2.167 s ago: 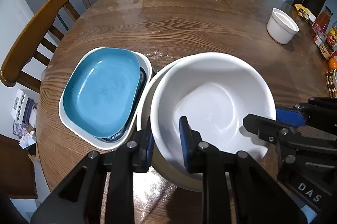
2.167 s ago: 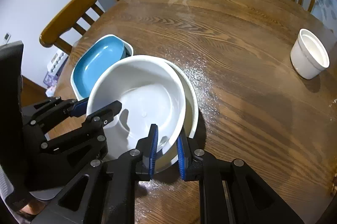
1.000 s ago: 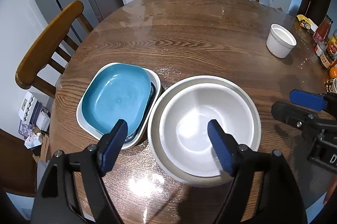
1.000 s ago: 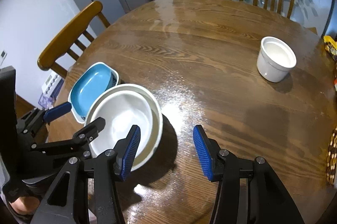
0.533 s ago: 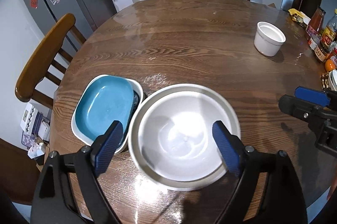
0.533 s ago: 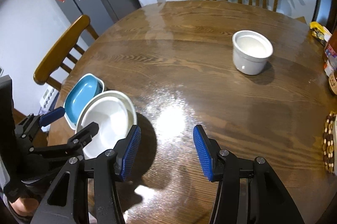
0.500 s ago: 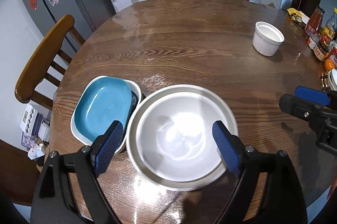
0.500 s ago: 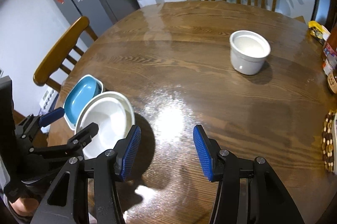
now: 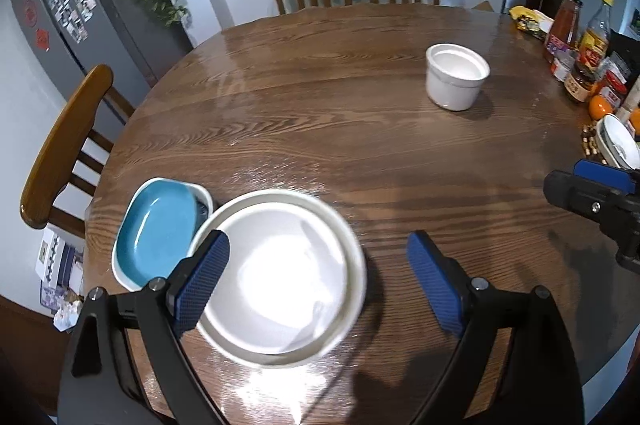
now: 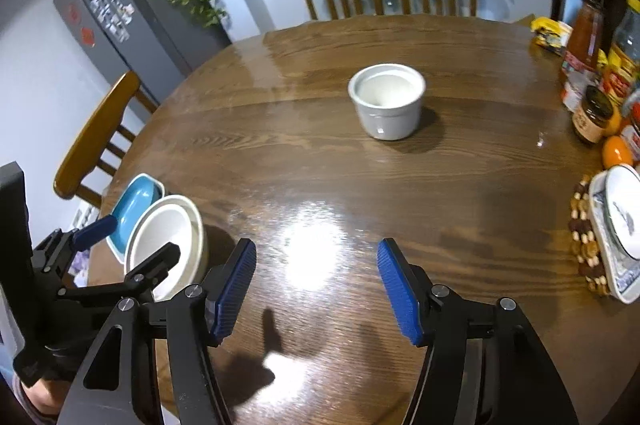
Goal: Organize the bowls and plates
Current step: 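Move both grippers to the small white ramekin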
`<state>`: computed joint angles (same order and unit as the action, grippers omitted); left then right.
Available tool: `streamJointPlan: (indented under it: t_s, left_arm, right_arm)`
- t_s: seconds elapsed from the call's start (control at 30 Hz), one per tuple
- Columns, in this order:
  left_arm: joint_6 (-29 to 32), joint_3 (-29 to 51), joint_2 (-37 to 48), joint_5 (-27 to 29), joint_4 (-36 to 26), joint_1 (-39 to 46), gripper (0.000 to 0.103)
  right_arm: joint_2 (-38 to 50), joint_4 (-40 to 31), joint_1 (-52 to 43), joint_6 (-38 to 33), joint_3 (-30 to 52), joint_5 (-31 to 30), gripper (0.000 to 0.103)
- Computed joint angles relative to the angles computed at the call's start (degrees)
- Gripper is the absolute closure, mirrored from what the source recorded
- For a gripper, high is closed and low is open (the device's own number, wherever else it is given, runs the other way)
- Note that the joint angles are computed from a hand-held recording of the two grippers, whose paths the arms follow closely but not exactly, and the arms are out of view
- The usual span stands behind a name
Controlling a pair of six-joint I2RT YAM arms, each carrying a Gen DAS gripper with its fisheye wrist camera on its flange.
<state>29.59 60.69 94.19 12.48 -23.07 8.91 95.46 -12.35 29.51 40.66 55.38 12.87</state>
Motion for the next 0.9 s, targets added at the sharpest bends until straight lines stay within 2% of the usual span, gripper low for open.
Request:
streamJointPlan:
  t_s: [0.43,0.7,0.9]
  left_arm:
    - [-2.21,-4.51,-7.46,-0.25,0.09,-8.92,0.012]
    - [-4.78,-3.84,-9.36,-2.09,1.6,-14.02,0.012]
    - [-6.2,-0.17,-7.95,-3.97,2.21,-16.97,0.012]
  right_arm:
    - [-16.14,-2.04,-3.6,1.62,-13.1,4.46,0.039]
    - [-23.45,-5.13,-6.97,-0.69,-15.79,6.33,0.039]
    - [-27.3,-7.43,-12.18,-6.96,-13.96,6.19,0.039]
